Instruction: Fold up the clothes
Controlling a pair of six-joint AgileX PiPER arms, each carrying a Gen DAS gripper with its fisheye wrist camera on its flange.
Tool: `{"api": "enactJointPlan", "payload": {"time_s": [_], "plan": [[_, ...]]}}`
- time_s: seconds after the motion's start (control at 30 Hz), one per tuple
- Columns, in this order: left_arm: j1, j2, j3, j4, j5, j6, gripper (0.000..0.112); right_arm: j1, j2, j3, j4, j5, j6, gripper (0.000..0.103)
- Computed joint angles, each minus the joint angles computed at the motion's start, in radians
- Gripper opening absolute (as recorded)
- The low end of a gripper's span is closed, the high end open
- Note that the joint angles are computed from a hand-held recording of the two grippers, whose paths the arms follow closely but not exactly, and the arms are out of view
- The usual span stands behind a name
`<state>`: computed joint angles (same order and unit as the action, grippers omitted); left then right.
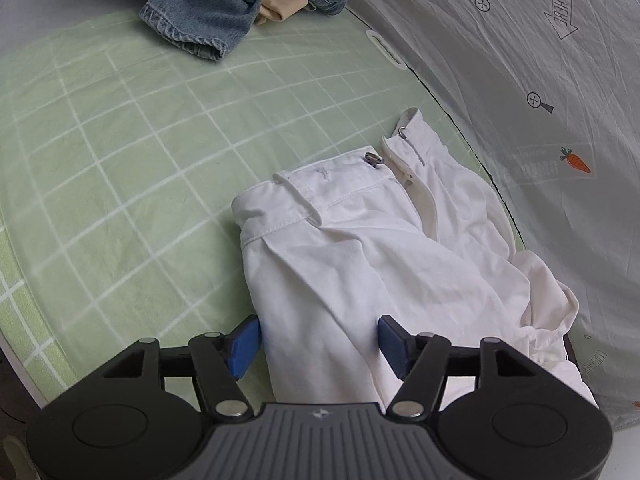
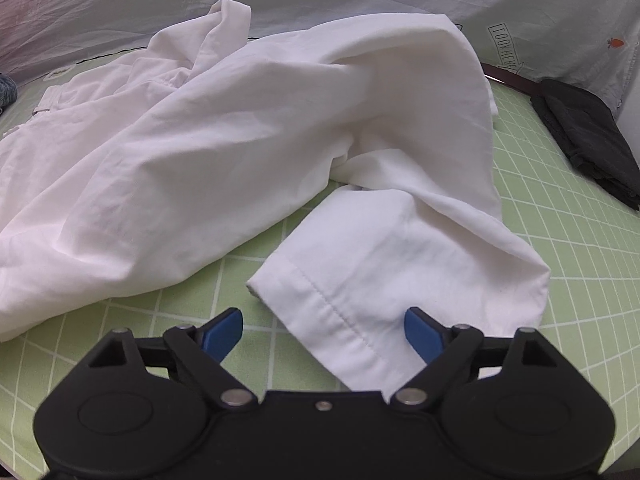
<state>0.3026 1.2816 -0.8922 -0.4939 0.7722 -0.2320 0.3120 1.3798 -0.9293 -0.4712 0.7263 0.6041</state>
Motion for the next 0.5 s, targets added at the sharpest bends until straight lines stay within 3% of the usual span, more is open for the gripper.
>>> {"api": "enactJointPlan", "payload": {"time_s": [0.17,0.23,0.27,0.3,0.4,0.5], "plan": [[0.075,0.126,-0.061,-0.134,0.034,0.207,0.062,0.060,0.060,-0.029,-0.121,0.059,0.198,0.077],[0.096,0.158,-0.078,-0.169,0.047,0.290,0.039,0.068,0.072,-0.037,-0.145,0.071,0.263,0.073],[0.108,0.171,-0.088,-0.186,0.057,0.334,0.023,0.072,0.078,-0.041,-0.157,0.078,0.295,0.066],[0.127,0.182,-0.097,-0.211,0.069,0.385,0.019,0.074,0.081,-0.045,-0.165,0.082,0.319,0.062],[0.156,0.176,-0.103,-0.209,0.037,0.437,0.017,0.091,0.092,-0.049,-0.206,0.102,0.379,0.044],[0.173,0.146,-0.117,-0.101,-0.038,0.390,0.016,0.097,0.084,-0.038,-0.233,0.109,0.418,0.034]]}}
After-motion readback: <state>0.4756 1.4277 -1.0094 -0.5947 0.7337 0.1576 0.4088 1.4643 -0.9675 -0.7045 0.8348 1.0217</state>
